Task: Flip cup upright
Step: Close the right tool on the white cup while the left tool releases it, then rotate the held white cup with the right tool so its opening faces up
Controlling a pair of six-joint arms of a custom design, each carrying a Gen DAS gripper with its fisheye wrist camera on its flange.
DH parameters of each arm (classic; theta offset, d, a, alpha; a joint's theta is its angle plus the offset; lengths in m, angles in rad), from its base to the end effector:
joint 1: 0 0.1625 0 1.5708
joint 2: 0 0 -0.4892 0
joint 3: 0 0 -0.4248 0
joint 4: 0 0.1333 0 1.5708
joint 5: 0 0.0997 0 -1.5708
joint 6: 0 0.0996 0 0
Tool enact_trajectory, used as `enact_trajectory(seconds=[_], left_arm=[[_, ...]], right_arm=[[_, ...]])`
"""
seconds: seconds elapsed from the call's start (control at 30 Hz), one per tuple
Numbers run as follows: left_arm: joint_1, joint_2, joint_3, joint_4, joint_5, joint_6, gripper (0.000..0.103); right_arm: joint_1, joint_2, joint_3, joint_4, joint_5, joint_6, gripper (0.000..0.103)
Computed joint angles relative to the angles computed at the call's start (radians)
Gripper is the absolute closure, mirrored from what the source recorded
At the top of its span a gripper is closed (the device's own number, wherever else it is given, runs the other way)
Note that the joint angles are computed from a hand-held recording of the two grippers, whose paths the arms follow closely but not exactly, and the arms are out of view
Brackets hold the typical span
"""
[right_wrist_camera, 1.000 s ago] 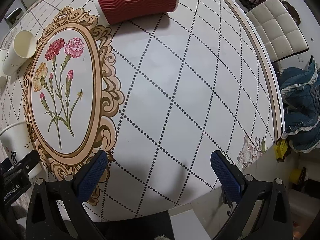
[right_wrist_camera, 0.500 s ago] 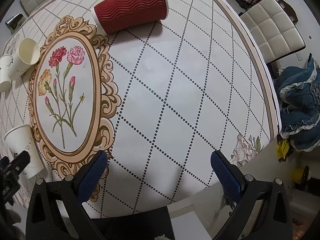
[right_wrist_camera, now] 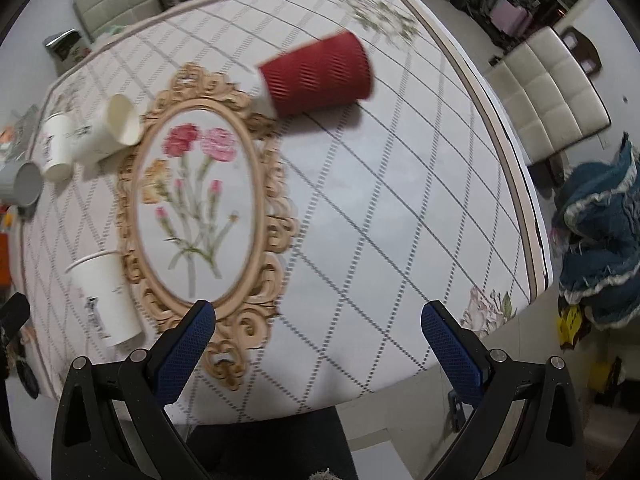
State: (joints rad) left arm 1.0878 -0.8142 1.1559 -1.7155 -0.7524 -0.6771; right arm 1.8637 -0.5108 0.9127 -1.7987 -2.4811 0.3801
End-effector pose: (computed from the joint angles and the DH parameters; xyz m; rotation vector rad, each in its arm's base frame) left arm -0.1986 -0.8223 0.2896 -0.1264 2.3294 -0.3613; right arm 0.3137 -0.8510 0.1580 -0.0021 -2.2253 0.1762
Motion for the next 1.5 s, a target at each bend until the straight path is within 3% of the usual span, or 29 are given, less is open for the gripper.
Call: enact_trajectory(seconds=[0.33, 0.73, 0.9, 1.03, 1.07, 1.3, 1.5], left_arm=[[0.06, -0.131, 0.17, 0.157, 0.142, -0.241, 0.004], [0.137, -0.185, 0.26, 0.119, 0.087, -0.284, 0.001], [0.148, -0.186, 0.266, 0.127, 0.083, -0.284, 0.001], [0.154, -0.185, 0.269, 0.132, 0.074, -0.283, 0.001], [0.155, -0.183, 0.267, 0.133, 0.071, -0.284, 0.001], [0.168, -0.172, 0.25, 0.115, 0.022, -0.257, 0.001], [0.187, -0.14, 0.191, 0.124, -0.022, -0.232, 0.001]], right_arm=[[0.063, 0.148, -0.156, 0.03, 0.075, -0.163, 0.0], [0.079, 0.364, -0.401, 0.2, 0.098, -0.226, 0.002], [0.065, 0.43, -0.507, 0.309, 0.141, -0.193, 0.017], [0.053, 0.451, -0.542, 0.346, 0.168, -0.175, 0.038], [0.05, 0.451, -0.54, 0.348, 0.172, -0.169, 0.038], [0.038, 0.379, -0.418, 0.226, 0.208, -0.183, 0.039], [0.031, 0.288, -0.274, -0.01, 0.232, -0.24, 0.039]])
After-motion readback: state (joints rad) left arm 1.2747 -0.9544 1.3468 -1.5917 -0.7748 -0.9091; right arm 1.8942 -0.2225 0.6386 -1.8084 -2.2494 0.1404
